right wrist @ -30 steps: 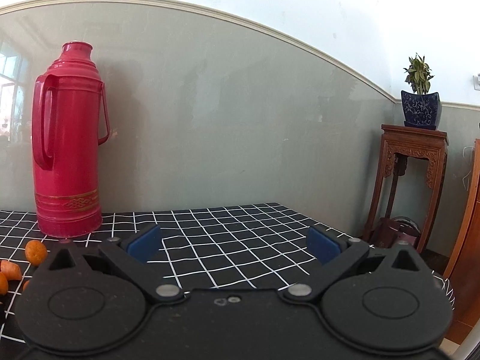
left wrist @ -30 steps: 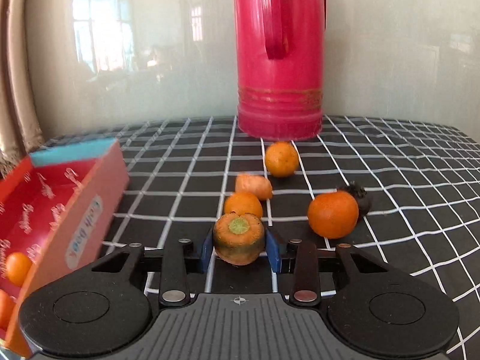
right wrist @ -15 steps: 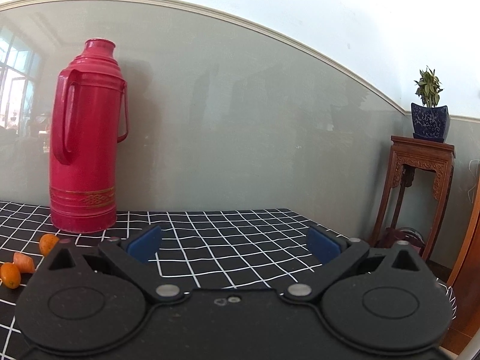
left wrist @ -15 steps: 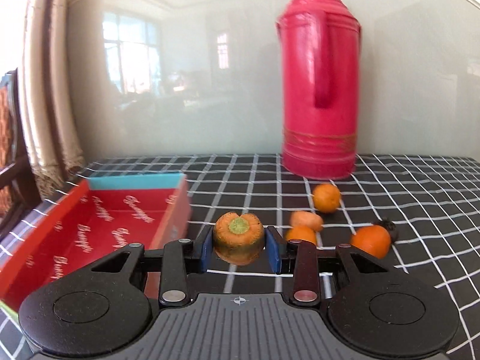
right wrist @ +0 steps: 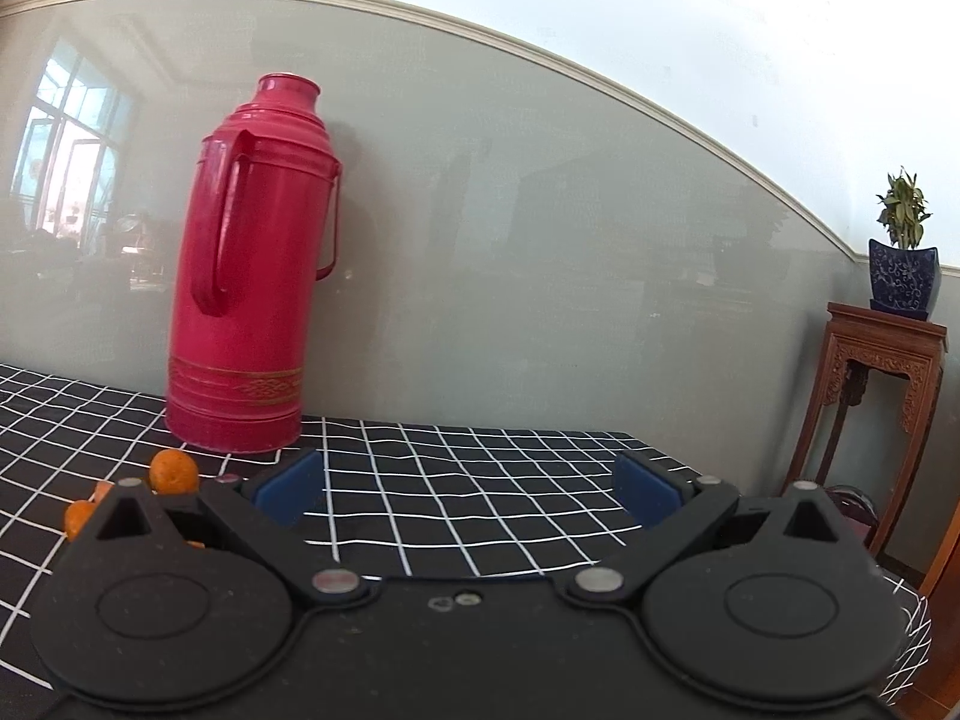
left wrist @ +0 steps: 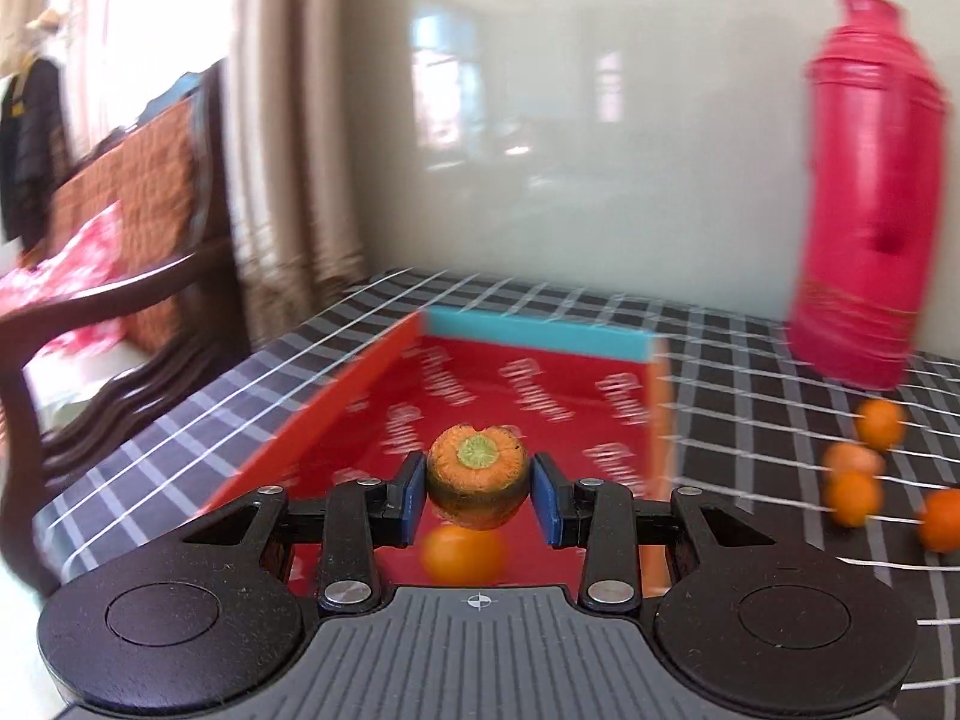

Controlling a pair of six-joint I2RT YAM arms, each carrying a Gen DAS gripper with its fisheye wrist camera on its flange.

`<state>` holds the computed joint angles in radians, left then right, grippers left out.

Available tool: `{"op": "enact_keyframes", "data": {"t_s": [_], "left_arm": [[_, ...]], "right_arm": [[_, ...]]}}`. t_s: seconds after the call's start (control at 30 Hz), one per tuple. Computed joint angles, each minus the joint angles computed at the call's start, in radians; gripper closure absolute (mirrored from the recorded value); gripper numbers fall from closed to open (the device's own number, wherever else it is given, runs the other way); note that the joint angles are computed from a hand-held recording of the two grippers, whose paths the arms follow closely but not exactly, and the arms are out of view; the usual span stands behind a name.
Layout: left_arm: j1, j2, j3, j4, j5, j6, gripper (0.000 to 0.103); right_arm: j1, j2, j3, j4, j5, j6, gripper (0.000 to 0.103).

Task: Organize fruits
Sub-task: 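Carry the green-topped fruit into the red box and open the left gripper, then grasp a mandarin orange with the right gripper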

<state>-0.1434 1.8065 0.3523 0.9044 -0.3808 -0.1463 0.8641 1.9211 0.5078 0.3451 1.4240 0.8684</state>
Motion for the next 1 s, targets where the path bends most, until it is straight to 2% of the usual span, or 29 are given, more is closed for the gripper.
{"op": "enact_keyframes", "data": {"t_s": [0.23,0.27,0.33,0.43,0.53,0.63,0.8,0.9,0.97,1.0], "left_arm": [[0.096,0.033,0.062,-0.119,0.013,-0.040,0.065],[0.105,0.031,0.064,-0.130,0.014,-0.048,0.062],[0.117,0.018,0.047,-0.118,0.020,-0.054,0.028],[0.117,-0.021,-0.025,-0.019,0.029,-0.018,0.018],[0.109,-0.043,-0.078,0.056,-0.007,0.012,0.008],[0.142,-0.082,-0.121,0.097,0.018,0.022,0.007],[0.219,-0.113,-0.152,0.130,0.055,0.038,0.005],[0.272,-0.114,-0.158,0.141,0.075,0.033,0.005],[0.302,-0.112,-0.162,0.150,0.080,0.030,0.005],[0.319,-0.112,-0.166,0.157,0.086,0.029,0.005]], "right_arm": [[0.021,0.017,0.016,0.066,-0.015,-0.066,0.006],[0.024,0.018,0.010,0.102,-0.022,-0.093,0.006],[0.030,0.025,0.011,0.141,-0.032,-0.122,0.006],[0.032,0.040,0.008,0.228,-0.067,-0.194,0.006],[0.030,0.051,0.017,0.268,-0.124,-0.227,0.006],[0.015,0.056,0.019,0.324,-0.215,-0.275,0.006],[-0.035,0.061,0.060,0.279,-0.391,-0.252,0.009],[-0.069,0.075,0.092,0.253,-0.462,-0.238,0.018],[-0.090,0.083,0.116,0.232,-0.506,-0.232,0.029],[-0.102,0.087,0.133,0.212,-0.529,-0.225,0.030]]}}
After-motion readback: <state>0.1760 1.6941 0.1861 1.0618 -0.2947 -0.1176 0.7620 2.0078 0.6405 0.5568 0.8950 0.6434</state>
